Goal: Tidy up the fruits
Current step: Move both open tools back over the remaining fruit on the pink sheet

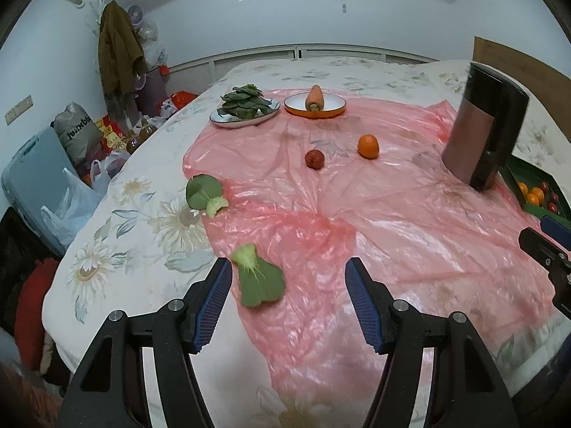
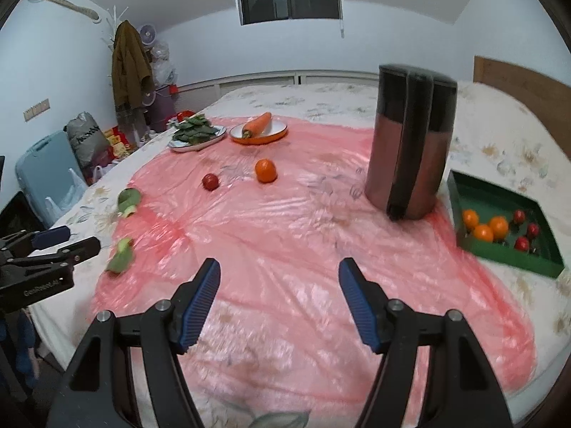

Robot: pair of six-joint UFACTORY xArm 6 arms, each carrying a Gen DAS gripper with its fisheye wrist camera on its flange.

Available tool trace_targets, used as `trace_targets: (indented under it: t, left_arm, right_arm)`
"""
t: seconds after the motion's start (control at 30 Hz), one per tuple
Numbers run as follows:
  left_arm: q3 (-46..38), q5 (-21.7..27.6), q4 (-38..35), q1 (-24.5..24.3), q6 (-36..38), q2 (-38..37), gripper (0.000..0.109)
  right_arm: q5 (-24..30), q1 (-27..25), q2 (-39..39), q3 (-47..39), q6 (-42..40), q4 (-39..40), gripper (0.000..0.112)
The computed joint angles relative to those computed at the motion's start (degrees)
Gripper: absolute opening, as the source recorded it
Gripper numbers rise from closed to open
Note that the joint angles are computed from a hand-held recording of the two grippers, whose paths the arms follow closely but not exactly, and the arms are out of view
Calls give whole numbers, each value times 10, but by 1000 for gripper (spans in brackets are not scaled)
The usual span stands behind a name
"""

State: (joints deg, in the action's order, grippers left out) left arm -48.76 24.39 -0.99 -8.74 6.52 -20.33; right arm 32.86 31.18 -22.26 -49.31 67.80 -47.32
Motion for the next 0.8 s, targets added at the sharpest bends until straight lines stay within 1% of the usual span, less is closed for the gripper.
trace_targets:
  t: [0.17,0.3,0.4,0.5,0.8]
  left_arm:
    - [-44,1,-24,2,31,48,65]
    - [-94,20,-48,-2,63,96,66]
    - [-132,25,-57,-7,63,135,72]
    - [-172,27,-48,-12,46,176,72]
    - [-273,36,-67,-14,54,278,72]
  right_arm:
    - [-26,-25,45,-36,-25,14,103]
    - [-50,-48,93,-73,-69,45,103]
    - [-64,-63,129,-102,-110,77,103]
    - [-74,-75,162,-130,-144,103,103]
    - [-108,-102,258,-213,-228,168,103]
